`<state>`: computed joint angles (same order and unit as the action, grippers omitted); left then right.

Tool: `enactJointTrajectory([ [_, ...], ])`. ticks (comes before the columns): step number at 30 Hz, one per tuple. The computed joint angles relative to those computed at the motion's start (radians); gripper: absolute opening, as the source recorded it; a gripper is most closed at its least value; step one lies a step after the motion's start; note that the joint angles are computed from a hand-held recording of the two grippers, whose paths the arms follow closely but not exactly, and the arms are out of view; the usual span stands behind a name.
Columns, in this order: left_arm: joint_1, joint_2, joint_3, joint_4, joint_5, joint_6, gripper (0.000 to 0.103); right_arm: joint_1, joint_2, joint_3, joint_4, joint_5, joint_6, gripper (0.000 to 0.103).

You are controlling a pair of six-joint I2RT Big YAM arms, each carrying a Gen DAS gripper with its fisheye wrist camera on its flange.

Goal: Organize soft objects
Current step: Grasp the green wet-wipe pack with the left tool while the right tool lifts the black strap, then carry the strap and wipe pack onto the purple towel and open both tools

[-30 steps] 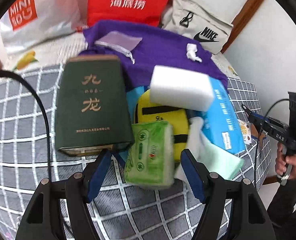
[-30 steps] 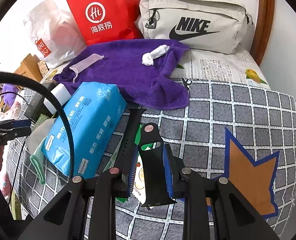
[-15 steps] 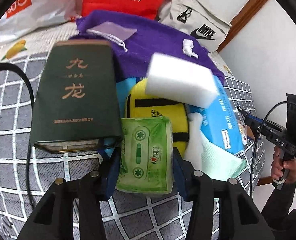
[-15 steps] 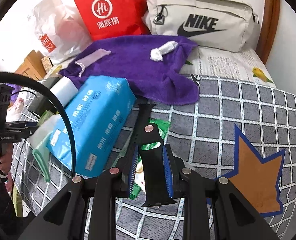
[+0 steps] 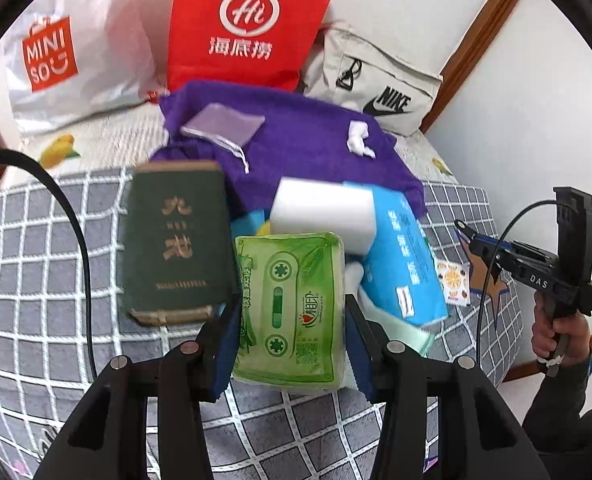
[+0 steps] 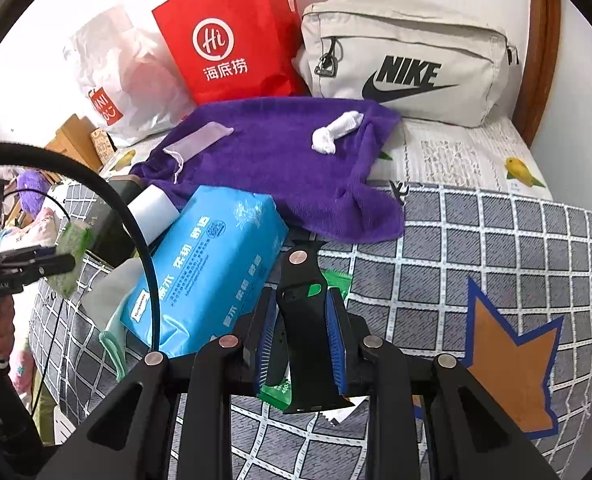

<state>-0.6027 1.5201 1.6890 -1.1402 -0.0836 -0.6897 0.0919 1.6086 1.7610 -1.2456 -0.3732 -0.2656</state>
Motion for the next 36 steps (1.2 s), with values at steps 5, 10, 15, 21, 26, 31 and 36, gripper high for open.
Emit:
enactJointTrajectory([
  [5,0.002,-0.014,0.021,0.004,-0.023,0.000,0.046,-0.008,0.018,0.046,-0.025,-0.003,-0.010,0.025],
  [10,0.018,-0.002,0.058,-0.015,-0.030,0.019,0.046,-0.005,0.037,0.084,-0.024,-0.010,0.011,0.025],
  [15,0.046,0.022,0.114,-0.045,-0.017,0.066,0.046,0.010,0.037,0.098,-0.007,-0.022,0.030,0.025],
  [21,0.082,0.045,0.156,-0.069,-0.026,0.104,0.046,0.030,0.048,0.137,0.006,-0.016,0.052,0.025],
  [26,0.121,0.107,0.259,-0.119,-0.026,0.148,0.046,0.047,0.080,0.193,-0.002,-0.018,0.059,0.025],
  [31,0.145,0.160,0.330,-0.128,-0.016,0.147,0.046,0.060,0.130,0.253,-0.008,-0.040,0.061,0.025],
  [36,0.168,0.245,0.437,-0.148,0.016,0.146,0.046,0.069,0.225,0.368,-0.052,-0.032,0.058,0.025],
])
